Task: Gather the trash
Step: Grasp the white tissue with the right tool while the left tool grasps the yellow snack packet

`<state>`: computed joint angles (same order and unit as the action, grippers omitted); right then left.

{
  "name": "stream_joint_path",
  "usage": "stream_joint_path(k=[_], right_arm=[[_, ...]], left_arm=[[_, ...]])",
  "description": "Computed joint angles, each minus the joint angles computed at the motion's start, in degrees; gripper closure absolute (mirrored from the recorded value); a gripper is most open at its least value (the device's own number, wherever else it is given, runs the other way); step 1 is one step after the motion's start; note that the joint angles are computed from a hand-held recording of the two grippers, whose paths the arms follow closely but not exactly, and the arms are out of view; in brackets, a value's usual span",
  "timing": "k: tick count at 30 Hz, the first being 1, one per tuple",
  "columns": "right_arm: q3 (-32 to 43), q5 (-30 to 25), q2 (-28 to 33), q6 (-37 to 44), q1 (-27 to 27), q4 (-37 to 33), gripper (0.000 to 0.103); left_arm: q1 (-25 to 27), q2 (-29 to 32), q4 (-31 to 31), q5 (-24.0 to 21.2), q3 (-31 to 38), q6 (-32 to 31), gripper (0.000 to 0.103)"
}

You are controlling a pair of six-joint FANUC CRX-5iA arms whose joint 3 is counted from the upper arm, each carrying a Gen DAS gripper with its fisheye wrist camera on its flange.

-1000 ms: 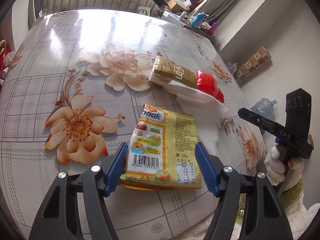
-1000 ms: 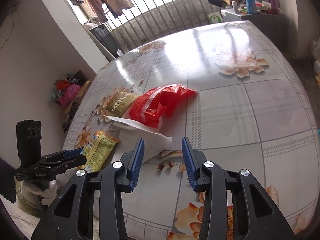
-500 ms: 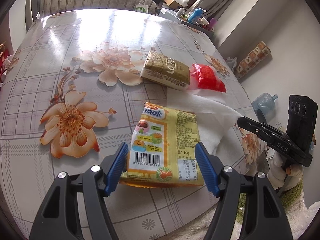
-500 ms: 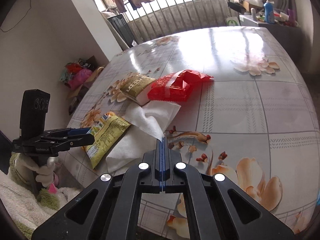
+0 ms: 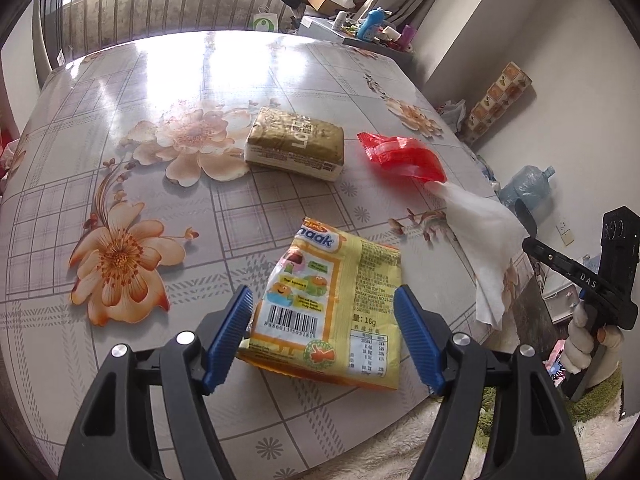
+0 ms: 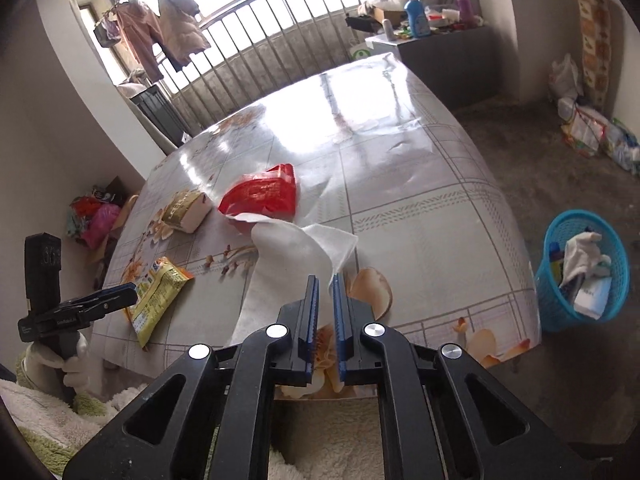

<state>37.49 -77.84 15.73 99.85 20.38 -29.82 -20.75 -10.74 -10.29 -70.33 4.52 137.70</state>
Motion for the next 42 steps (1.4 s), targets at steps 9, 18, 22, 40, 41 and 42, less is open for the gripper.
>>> stream_joint_path(k=[9,18,22,40,41,42], right_arm=[[-0.6,-0.6,-0.9,-2.4,0.3,-3.7,0.034],[-5.9,2.7,-2.9,-0.4,7.6,6.8,0.033],[-6.3,2.3,-2.7,-0.3,8.2,7.6,0.033],[-7.8,3.9,-3.2,0.2,9.3,9.7,0.033],[-7.9,3.9,-3.2,0.2,9.3,9.7,0.033],[-7.8,3.9,-3.2,0.3,9.2,9.7,0.033]], left_arm=[[-3.4,3.8,-4.9,-4.6,4.8,-1.5,0.02],[-9.9,7.8,-14.1,-9.3,11.1,-4.7,0.019],[-10.7,8.5,-13.6,-8.1,11.6,-8.4,0.019],[-10.0,9.0,-12.0,-6.9,8.0,-8.4,0.034],[-10.1,8.8,-12.4,-7.1,7.8,-8.3,0.037],[-10.3,8.8,-12.8,-7.5,7.9,-8.1,0.039]])
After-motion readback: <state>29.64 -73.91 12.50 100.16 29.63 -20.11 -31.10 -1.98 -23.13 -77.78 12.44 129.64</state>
